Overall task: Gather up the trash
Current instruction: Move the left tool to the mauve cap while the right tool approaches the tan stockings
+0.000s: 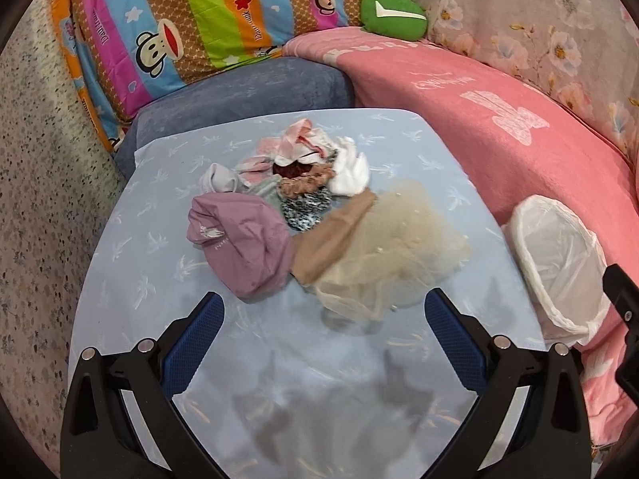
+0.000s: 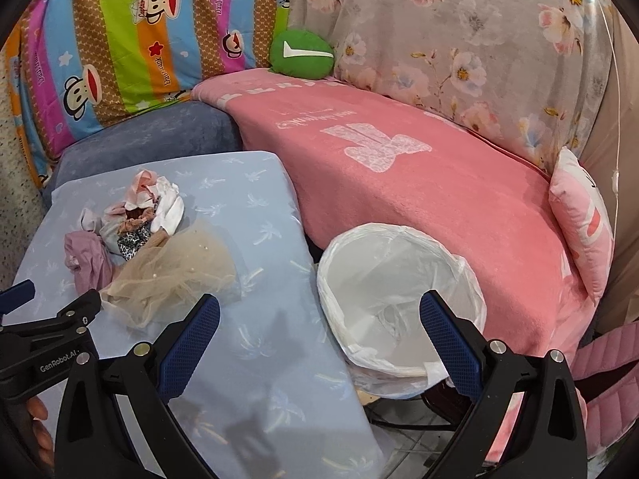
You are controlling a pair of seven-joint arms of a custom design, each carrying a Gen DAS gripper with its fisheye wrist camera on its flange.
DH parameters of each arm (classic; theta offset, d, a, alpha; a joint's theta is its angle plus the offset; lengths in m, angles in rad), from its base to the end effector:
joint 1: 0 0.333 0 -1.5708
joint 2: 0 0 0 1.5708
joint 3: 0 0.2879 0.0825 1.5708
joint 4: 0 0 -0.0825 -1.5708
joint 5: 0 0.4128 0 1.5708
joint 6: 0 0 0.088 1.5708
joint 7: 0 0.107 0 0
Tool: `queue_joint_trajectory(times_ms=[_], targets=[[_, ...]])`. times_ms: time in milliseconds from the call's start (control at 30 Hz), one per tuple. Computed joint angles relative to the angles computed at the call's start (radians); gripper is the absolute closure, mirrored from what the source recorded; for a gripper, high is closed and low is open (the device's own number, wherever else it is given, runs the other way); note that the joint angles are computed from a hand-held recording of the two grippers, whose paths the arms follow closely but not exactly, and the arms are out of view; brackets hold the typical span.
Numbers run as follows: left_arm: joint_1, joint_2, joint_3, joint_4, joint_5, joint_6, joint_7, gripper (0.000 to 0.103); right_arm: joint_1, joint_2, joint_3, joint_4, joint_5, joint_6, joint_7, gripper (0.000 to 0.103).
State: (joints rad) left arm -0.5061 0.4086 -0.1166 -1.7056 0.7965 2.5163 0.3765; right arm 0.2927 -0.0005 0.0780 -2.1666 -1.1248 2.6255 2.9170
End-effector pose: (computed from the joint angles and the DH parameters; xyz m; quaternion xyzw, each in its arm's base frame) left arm 0.5757 -0.4113 0.3573 -0.6777 0.6589 -0.2211 0.2402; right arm 0.5414 0.2334 0.3897 -0.6160 0.6727 -0.3468 0.2185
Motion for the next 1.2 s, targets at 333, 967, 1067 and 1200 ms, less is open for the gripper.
queue_joint_trajectory(times_ms=[333, 967, 1067, 1200], targets=[[0.085, 0.062, 0.050, 0.018, -0.094, 0.058, 0.015, 0.007, 0.075, 0.284, -0.050, 0.265, 0.097, 0.108, -0.073, 0.006], [0.258, 0.189, -0.060, 0.074, -0.648, 0.300, 0.486, 0.052, 0.157, 0.677, -0.064, 0.715, 0.558, 0.115, -0.515, 0.029], [0.258, 0.190, -0.059, 0.072, -0.683, 0.293, 0.530, 0.076, 0.163, 0.735, -0.059, 0.787, 0.623, 0.090, -0.600, 0.038], [0.266, 0.176, -0.061, 0.045, -0.719, 0.305, 0.575, 0.094, 0.177, 0.815, -0.058, 0.893, 0.708, 0.015, -0.702, 0.055]])
